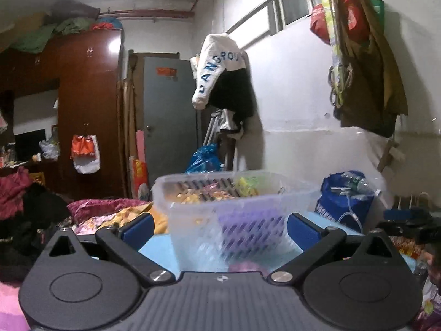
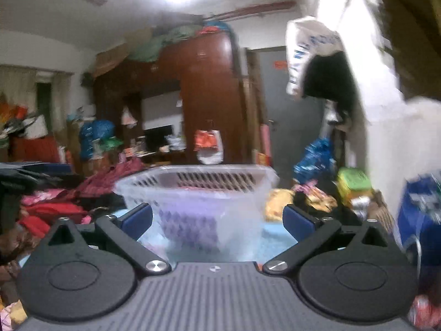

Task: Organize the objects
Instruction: 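Withdraw both tools from the basket back toward the table items, then grasp the white wrapped bottle with the left tool while the right tool grasps the small purple box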

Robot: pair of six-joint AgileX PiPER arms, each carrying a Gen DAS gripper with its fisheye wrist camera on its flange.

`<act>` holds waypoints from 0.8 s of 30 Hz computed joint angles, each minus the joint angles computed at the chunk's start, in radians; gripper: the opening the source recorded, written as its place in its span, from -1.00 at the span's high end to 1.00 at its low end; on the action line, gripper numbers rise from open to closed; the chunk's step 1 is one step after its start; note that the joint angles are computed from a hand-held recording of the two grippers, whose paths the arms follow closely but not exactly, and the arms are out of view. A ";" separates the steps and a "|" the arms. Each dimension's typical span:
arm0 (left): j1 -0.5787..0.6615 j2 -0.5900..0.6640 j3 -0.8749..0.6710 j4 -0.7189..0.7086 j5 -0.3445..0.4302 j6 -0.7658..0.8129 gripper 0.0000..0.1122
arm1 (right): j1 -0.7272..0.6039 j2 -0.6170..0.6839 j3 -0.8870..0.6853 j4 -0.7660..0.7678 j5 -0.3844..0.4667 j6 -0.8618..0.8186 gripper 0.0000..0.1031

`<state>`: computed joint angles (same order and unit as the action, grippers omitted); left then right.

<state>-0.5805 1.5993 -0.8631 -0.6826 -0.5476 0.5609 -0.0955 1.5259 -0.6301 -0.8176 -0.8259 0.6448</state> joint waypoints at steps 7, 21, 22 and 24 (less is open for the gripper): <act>0.117 0.033 0.111 0.200 -0.031 -0.319 -0.83 | -0.038 0.155 -0.035 -0.068 0.006 0.082 -1.00; 0.187 0.134 0.050 0.167 0.056 -0.302 -0.78 | 0.080 0.154 0.085 0.191 0.025 -0.206 -0.90; 0.187 0.132 0.049 0.161 0.063 -0.292 -0.78 | 0.086 0.151 0.101 0.209 0.020 -0.227 -0.87; 0.183 0.134 0.034 0.105 0.091 -0.233 -0.78 | 0.087 0.154 0.112 0.210 0.016 -0.233 -0.83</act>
